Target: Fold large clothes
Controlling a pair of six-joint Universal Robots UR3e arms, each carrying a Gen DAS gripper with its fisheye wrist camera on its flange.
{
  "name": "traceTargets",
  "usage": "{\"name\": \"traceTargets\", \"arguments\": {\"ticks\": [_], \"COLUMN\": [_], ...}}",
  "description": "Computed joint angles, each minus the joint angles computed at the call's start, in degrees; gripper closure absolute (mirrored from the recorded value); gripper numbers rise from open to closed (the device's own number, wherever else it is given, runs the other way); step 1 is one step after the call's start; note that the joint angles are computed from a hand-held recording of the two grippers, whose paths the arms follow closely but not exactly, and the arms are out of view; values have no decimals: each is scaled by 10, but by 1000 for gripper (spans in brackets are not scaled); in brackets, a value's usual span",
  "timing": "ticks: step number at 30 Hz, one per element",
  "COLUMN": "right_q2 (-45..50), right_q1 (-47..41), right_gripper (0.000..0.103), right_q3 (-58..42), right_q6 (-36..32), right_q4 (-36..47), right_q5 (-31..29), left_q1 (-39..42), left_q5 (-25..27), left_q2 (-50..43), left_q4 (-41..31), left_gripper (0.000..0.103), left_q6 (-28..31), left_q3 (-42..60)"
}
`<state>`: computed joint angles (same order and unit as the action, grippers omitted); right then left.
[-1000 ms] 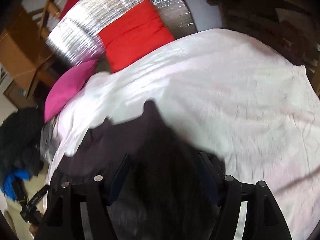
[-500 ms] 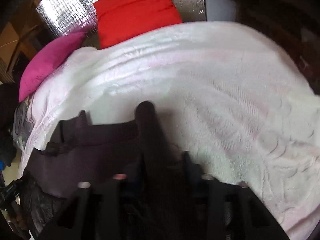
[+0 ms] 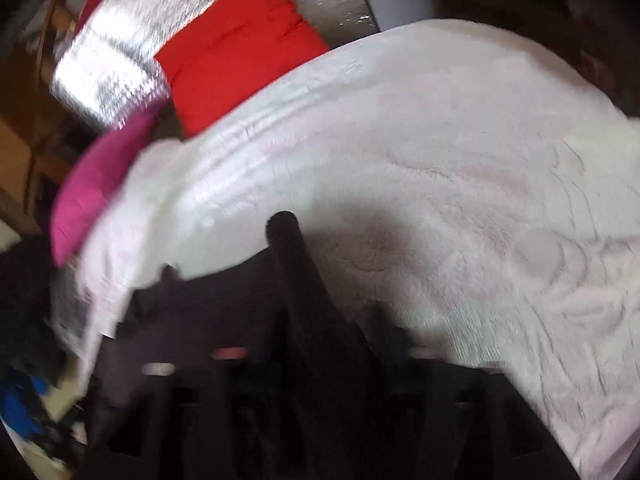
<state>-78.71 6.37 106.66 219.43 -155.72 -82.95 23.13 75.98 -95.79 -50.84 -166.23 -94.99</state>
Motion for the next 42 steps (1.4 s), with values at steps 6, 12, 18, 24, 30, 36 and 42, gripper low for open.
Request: {"name": "traceTargets", "arguments": {"ticks": [6,12,18,24,30,36,42], "right_q2": [-147,-242,-280,-254,-234,-142,-67], "right_q1": [11,93,165,199,257,276,292], "right_gripper": [24,29,47,47,46,46,45], "right_q3": [84,117,152,133,111,48,-29], "right_q6": [1,-4,30,45,42,17,11], "right_q4": [5,38,109,158,67,32,115], "right_q5": [-16,-82,-107,-125,-168,-113,-117], "left_q1": [42,92,61,51,106,64,46], "left_q5": [-58,-103,-39,-24,-97,-76,-60], "left_q2": [170,350,439,479,554,525,513], "left_q4": [-1,-113,-110,-74,-113,-70,-45], "left_gripper": [32,29,27,22,22,22,22], "left_q6": [71,156,165,178,213,181,176], "left_q3": [-114,-212,-302,-344,-342,-335,-340]}}
